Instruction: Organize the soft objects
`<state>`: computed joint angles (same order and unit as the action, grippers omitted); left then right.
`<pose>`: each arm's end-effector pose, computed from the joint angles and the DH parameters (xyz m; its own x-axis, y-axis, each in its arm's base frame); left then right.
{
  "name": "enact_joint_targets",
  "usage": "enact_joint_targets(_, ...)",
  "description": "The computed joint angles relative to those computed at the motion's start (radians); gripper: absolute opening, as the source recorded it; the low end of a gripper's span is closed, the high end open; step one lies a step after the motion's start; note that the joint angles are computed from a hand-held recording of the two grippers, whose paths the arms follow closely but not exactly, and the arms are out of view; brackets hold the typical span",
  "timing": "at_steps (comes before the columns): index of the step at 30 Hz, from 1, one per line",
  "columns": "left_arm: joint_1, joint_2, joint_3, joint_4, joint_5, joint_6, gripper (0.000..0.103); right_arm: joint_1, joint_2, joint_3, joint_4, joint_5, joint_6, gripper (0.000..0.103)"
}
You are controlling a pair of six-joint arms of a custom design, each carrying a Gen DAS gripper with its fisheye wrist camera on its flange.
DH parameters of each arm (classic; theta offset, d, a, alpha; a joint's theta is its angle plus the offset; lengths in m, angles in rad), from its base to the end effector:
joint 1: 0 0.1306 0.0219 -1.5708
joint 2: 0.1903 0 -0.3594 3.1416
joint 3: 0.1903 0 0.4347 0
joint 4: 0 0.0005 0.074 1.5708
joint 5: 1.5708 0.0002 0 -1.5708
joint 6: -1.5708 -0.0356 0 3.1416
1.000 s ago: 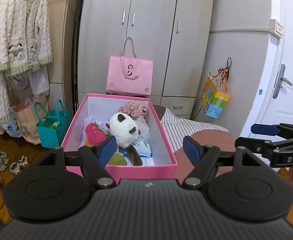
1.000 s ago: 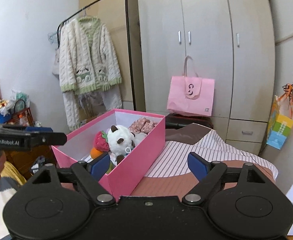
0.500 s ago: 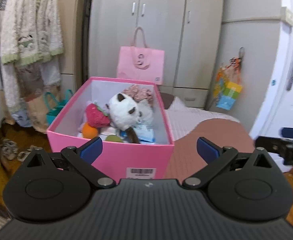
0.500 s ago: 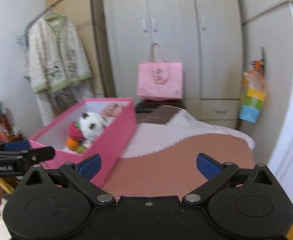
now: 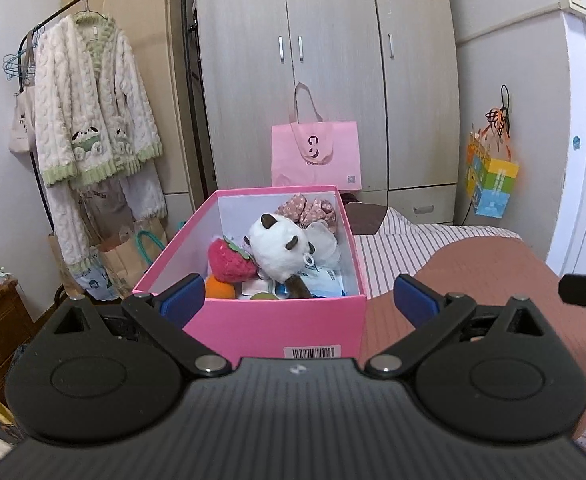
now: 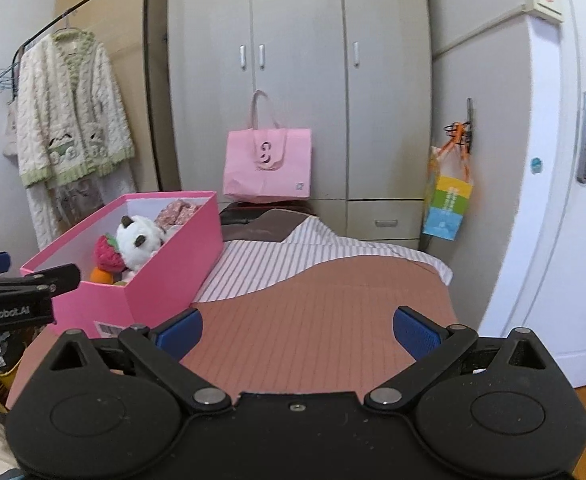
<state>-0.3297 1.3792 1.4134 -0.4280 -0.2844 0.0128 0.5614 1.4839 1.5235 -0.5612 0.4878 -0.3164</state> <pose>0.5288 -0.1709 0.4632 -0.3638 0.1115 -0.9248 0.0610 0.9935 0.0958 0.5041 0.2967 0.4526 -0.4401 0.0479 -0.8966 0.0112 0.9988 0.0478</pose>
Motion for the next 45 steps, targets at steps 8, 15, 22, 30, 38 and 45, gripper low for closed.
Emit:
enact_joint_targets(8, -0.003, -0.006, -0.015, -0.001, -0.003, 0.018, 0.102, 0.017, -0.022, -0.034, 0.030, 0.049, -0.019, 0.103)
enact_joint_targets(15, 0.006, -0.017, -0.038, 0.016, 0.013, 0.037, 0.102, 0.025, -0.036, -0.058, 0.060, 0.048, -0.007, 0.103)
enact_joint_targets(22, 0.012, -0.029, -0.065, 0.054, 0.020, 0.038, 0.102, 0.043, -0.042, -0.085, 0.116, 0.144, 0.032, 0.103)
enact_joint_targets(30, 0.005, -0.037, -0.082, 0.062, 0.023, 0.018, 0.102, 0.046, -0.052, -0.107, 0.127, 0.158, 0.043, 0.103)
enact_joint_targets(38, -0.002, -0.042, -0.087, 0.061, 0.021, 0.017, 0.102, 0.062, -0.057, -0.128, 0.186, 0.198, 0.093, 0.103)
enact_joint_targets(45, -0.006, -0.040, -0.082, 0.053, 0.004, 0.015, 0.103, 0.061, -0.051, -0.124, 0.182, 0.207, 0.082, 0.103)
